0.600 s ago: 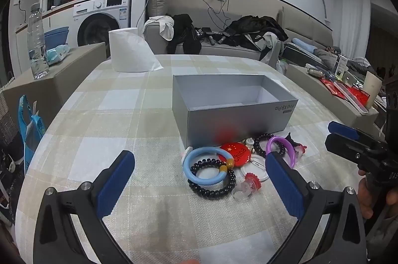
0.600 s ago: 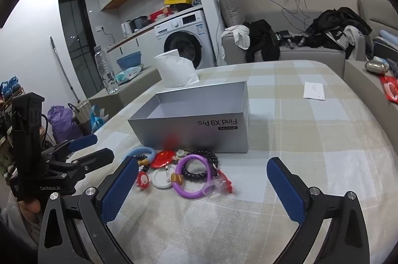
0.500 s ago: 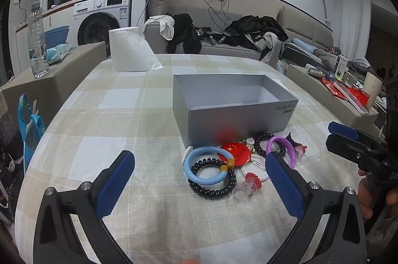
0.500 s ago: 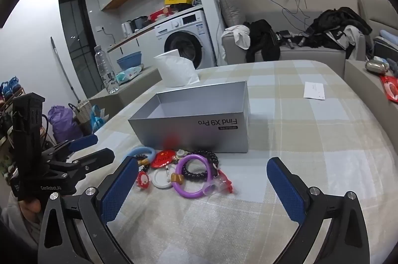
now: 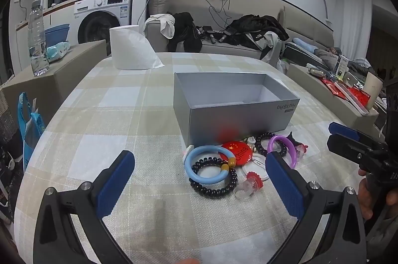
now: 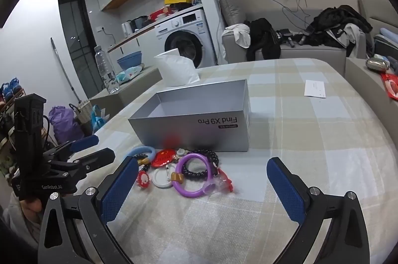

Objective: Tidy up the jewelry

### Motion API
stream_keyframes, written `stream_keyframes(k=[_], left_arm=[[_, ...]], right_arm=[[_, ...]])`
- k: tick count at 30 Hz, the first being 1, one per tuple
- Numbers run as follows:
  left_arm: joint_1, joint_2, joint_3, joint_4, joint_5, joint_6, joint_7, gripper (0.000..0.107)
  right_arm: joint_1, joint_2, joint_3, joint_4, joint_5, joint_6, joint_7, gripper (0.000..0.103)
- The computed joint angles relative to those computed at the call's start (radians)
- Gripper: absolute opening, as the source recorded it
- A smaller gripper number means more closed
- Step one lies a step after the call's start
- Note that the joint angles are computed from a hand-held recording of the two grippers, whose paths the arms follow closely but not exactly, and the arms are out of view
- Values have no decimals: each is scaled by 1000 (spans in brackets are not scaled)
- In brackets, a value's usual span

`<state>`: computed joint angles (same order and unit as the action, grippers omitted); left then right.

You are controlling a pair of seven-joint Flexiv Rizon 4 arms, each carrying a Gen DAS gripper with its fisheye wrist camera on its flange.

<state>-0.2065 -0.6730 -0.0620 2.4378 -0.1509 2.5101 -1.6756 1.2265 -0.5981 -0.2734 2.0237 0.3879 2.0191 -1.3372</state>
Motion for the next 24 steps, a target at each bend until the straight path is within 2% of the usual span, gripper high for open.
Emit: stream_keyframes(k=[24], left_arm=[[-5, 3, 1, -1, -5, -6, 1, 102]], right_arm=[[-7, -4, 7, -4, -4, 1, 2, 103]])
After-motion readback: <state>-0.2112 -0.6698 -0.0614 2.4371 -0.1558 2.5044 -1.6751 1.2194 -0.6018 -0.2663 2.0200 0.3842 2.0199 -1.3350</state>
